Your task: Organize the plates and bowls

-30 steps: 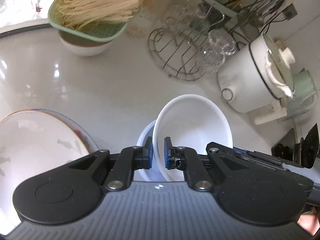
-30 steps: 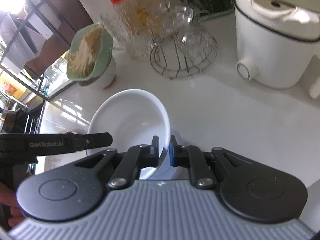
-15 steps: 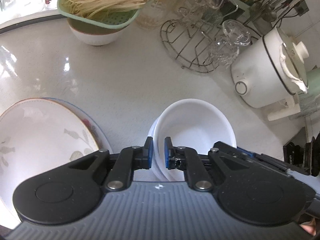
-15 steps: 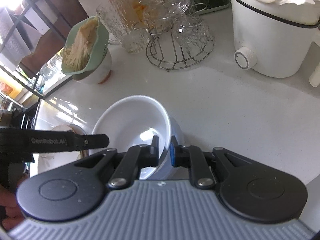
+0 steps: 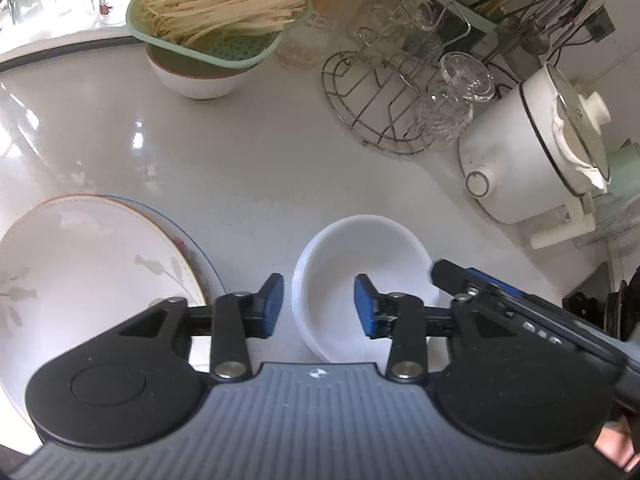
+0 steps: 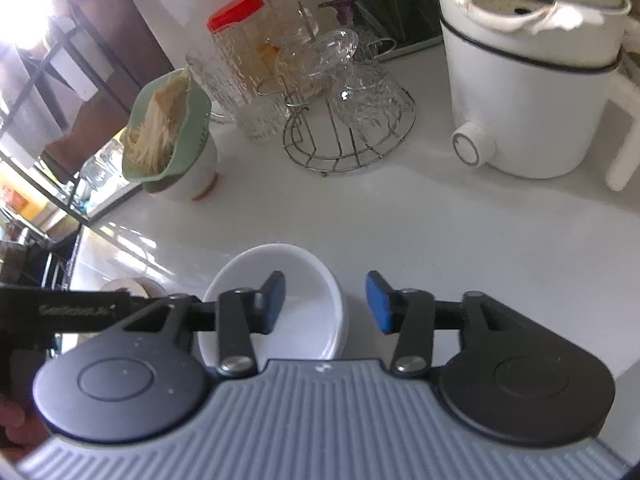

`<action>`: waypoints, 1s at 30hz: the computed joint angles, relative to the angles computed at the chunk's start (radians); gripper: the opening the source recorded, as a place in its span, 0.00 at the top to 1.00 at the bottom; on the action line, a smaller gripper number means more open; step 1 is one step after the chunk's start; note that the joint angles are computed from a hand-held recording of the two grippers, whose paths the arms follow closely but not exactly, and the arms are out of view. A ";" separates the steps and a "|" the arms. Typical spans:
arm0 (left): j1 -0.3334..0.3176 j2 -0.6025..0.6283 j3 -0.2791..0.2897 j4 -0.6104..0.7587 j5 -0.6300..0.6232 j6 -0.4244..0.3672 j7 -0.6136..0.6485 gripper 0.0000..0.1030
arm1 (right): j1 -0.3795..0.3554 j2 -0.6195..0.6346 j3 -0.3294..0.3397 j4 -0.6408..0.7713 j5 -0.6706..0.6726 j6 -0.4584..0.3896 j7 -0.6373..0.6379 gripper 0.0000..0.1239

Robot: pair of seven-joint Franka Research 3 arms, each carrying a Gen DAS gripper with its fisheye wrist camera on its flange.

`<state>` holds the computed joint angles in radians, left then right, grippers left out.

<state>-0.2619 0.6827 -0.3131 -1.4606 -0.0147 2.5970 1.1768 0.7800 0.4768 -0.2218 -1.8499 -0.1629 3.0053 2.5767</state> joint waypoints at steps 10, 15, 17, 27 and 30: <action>-0.001 -0.016 -0.002 -0.038 0.003 0.003 -0.008 0.52 | -0.097 0.079 0.124 0.046 0.155 -0.017 -0.056 0.64; 0.002 -0.012 -0.005 -0.031 0.000 -0.012 0.009 0.52 | -0.085 0.093 0.117 0.043 0.199 -0.006 -0.054 0.75; -0.003 -0.006 -0.001 -0.019 0.005 -0.019 0.008 0.52 | -0.100 0.090 0.138 0.032 0.224 0.010 -0.072 0.80; -0.013 0.055 -0.016 0.083 -0.004 -0.080 0.049 0.52 | -0.006 0.053 0.033 -0.032 0.218 0.016 -0.054 0.90; -0.012 0.092 -0.033 0.139 -0.023 -0.117 0.098 0.52 | 0.020 0.026 0.000 -0.080 0.199 0.028 -0.011 0.90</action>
